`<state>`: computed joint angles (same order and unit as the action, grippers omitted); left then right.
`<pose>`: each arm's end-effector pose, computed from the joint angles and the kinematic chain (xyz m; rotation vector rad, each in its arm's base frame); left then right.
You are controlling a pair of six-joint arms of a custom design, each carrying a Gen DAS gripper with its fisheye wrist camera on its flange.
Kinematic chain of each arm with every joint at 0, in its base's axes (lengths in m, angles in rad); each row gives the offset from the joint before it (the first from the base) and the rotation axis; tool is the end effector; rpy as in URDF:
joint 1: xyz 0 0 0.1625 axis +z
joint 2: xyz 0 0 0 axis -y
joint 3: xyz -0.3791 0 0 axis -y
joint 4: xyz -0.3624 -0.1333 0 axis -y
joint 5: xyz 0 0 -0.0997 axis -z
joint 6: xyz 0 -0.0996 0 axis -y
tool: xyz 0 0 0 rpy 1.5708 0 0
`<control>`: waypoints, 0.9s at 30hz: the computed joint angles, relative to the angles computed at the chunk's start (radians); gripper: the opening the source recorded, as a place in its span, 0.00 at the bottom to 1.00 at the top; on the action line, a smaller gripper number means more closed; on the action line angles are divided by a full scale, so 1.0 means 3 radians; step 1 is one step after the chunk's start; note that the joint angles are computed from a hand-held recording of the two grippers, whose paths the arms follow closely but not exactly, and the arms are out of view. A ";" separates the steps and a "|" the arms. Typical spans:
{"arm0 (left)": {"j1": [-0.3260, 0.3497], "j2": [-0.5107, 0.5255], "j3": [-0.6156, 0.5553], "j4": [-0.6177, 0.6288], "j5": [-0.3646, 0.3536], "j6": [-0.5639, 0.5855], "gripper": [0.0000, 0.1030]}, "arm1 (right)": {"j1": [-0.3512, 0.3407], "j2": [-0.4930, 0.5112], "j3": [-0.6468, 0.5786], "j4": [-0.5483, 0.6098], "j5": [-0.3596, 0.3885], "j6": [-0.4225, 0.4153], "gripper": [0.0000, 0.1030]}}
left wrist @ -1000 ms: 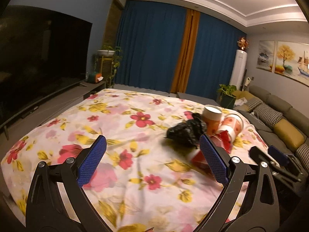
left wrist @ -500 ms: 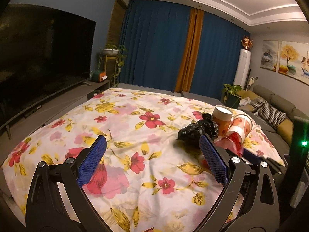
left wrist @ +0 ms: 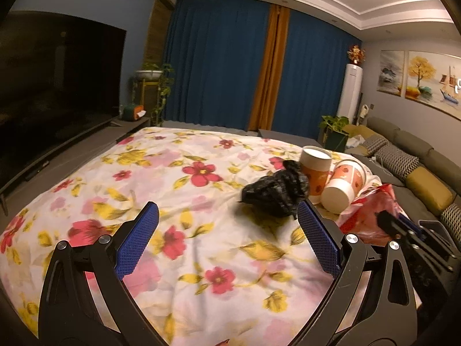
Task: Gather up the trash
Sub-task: 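Grasp the black plastic bag with the left tool while the right tool grasps the red plastic bag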
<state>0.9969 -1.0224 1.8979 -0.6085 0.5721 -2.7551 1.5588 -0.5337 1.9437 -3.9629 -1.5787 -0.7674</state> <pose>-0.0650 -0.5004 0.0973 0.1693 1.9707 -1.4807 0.1262 -0.5241 0.0252 0.9129 -2.3152 1.2273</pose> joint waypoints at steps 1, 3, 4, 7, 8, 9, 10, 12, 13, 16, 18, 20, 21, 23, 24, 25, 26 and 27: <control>0.0013 0.0036 -0.0057 0.0045 0.0055 -0.0002 0.92 | -0.0008 -0.0014 0.0010 -0.0033 -0.0004 0.0008 0.18; 0.0042 0.0106 -0.0176 0.0126 0.0164 0.0011 0.92 | -0.0029 -0.0049 0.0036 -0.0075 0.0001 0.0025 0.18; 0.0066 0.0148 -0.0255 0.0163 0.0250 0.0033 0.92 | -0.0042 -0.0074 0.0047 -0.0083 -0.0001 0.0045 0.18; 0.0150 0.0322 -0.0572 0.0333 0.0435 0.0115 0.92 | -0.0076 -0.0131 0.0065 -0.0088 0.0007 0.0097 0.18; 0.0180 0.0380 -0.0667 0.0361 0.0470 0.0149 0.92 | -0.0086 -0.0148 0.0070 -0.0094 0.0014 0.0108 0.18; 0.0215 0.0462 -0.0799 0.0441 0.0505 0.0174 0.92 | -0.0093 -0.0159 0.0075 -0.0107 0.0016 0.0115 0.18; 0.0250 0.0538 -0.0935 0.0571 0.0542 0.0149 0.92 | -0.0101 -0.0173 0.0082 -0.0113 0.0021 0.0122 0.18; 0.0307 0.0667 -0.1178 0.0868 0.0591 0.0015 0.92 | -0.0116 -0.0203 0.0097 -0.0119 0.0035 0.0129 0.18; 0.0359 0.0770 -0.1383 0.1150 0.0631 -0.0144 0.92 | -0.0120 -0.0211 0.0100 -0.0123 0.0036 0.0130 0.18; 0.0473 0.0949 -0.1761 0.1707 0.0756 -0.0487 0.92 | -0.0143 -0.0238 0.0112 -0.0133 0.0046 0.0130 0.18; 0.0534 0.1018 -0.1891 0.1899 0.0831 -0.0616 0.83 | -0.0152 -0.0248 0.0113 -0.0133 0.0051 0.0145 0.18; 0.0591 0.1070 -0.1995 0.2069 0.0903 -0.0770 0.71 | -0.0152 -0.0247 0.0111 -0.0138 0.0050 0.0157 0.18; 0.0617 0.1083 -0.2032 0.2139 0.0951 -0.0845 0.64 | -0.0156 -0.0249 0.0115 -0.0147 0.0048 0.0161 0.18; 0.0645 0.1053 -0.2006 0.2162 0.1067 -0.0888 0.49 | -0.0161 -0.0257 0.0131 -0.0158 0.0046 0.0166 0.18; 0.0658 0.1028 -0.1971 0.2148 0.1150 -0.0891 0.35 | -0.0158 -0.0261 0.0139 -0.0167 0.0040 0.0168 0.18; 0.0659 0.1015 -0.1948 0.2135 0.1184 -0.0887 0.29 | -0.0160 -0.0267 0.0152 -0.0180 0.0039 0.0164 0.18; 0.0650 0.0993 -0.1907 0.2105 0.1199 -0.0879 0.21 | -0.0163 -0.0278 0.0170 -0.0191 0.0041 0.0162 0.18; 0.0640 0.0974 -0.1864 0.2060 0.1195 -0.0863 0.14 | -0.0163 -0.0285 0.0176 -0.0194 0.0039 0.0162 0.18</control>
